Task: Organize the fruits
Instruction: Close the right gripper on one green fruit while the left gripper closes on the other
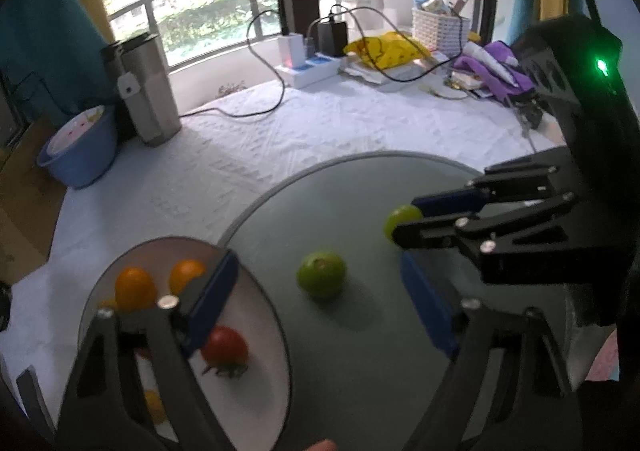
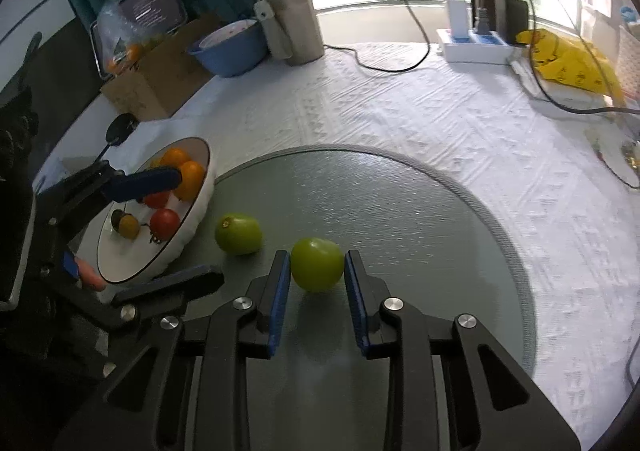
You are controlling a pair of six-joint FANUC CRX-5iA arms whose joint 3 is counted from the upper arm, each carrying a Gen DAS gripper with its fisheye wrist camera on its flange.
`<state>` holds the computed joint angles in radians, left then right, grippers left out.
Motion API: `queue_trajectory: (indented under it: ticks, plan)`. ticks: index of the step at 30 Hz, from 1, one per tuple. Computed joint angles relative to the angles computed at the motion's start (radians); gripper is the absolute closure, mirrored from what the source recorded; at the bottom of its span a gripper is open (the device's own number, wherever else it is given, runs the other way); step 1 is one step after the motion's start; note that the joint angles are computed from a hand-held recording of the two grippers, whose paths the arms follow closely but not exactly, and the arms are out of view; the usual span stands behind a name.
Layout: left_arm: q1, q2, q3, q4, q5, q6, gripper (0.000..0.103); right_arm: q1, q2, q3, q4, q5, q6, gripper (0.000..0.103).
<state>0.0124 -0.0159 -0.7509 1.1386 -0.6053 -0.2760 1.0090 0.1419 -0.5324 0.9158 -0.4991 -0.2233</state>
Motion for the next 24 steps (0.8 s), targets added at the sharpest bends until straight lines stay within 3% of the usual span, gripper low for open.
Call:
queue_trajectory:
  ticks: [9,17,24]
  plan:
    - [-0.003,0.037,0.029,-0.073,-0.016,0.032,0.043,-0.026,-0.024,-0.053,0.103,0.023,-0.120,0.073]
    - [-0.026,0.066,0.046,-0.118,0.026,0.068,0.056,-0.037,-0.023,-0.063,0.119,0.041,-0.139,0.073]
    - [-0.037,0.069,0.040,-0.089,0.064,0.059,0.070,-0.043,-0.017,-0.059,0.107,0.047,-0.125,0.073]
